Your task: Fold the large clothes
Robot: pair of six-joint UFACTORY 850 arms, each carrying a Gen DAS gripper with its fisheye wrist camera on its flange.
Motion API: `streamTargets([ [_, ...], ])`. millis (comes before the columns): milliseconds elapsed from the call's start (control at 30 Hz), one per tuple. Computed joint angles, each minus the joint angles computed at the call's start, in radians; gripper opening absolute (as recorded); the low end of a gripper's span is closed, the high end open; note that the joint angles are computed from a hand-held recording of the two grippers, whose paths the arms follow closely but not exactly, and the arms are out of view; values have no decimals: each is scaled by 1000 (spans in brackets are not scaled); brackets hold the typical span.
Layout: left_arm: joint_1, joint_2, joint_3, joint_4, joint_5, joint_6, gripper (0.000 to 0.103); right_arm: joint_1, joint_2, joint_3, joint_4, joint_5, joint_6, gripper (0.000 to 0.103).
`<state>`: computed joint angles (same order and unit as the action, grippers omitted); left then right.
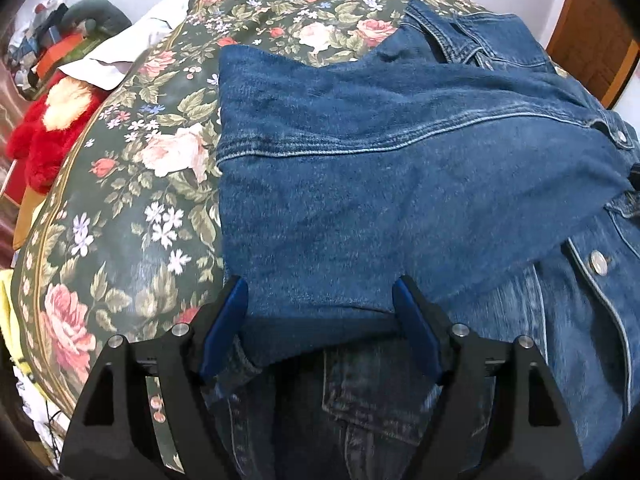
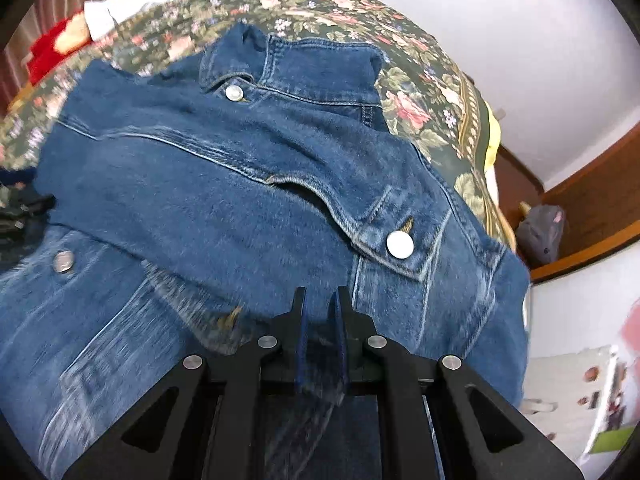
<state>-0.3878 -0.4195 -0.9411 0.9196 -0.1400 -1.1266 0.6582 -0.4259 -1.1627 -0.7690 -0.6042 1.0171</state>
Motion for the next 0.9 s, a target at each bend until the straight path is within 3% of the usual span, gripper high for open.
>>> streamTargets([
  [33,0,4,5,-24,2,21,75,-2,26,23,22,19,-11,8],
  [167,-1,8,13,-69,4,50,75,16,117,125,-57,-41,104,8],
  [267,-6,9,16,-46,-3,19,75,-25,150,194,-33,-71,122,8],
  [333,-6,9,15,-56,-4,22,75,-70,180,253,7,35,88,8],
  [400,-7,9,15,-78,-8,37,75,-87,225,315,-56,123,147,8],
  [467,-9,10,15,-99,-15,57,75,-61,229,320,-115,56,204,19],
  [500,-11,11,16,-121,-19,80,75,-31,216,315,-194,-41,278,47],
  [533,-16,10,16,-126,-31,91,76,-1,198,304,-249,-134,334,85],
  [567,-23,10,16,-89,-46,67,76,10,193,316,-312,-188,380,98],
  [600,-37,12,20,-17,-68,3,76,16,207,333,-333,-199,409,102],
  [667,-51,16,21,18,-104,-25,76,-18,261,371,-283,-123,420,102],
  [767,-43,37,16,-146,-121,125,76,-58,329,418,-218,-74,443,102],
  [900,-14,107,27,-255,-67,193,76,-97,468,514,-193,-9,532,102],
])
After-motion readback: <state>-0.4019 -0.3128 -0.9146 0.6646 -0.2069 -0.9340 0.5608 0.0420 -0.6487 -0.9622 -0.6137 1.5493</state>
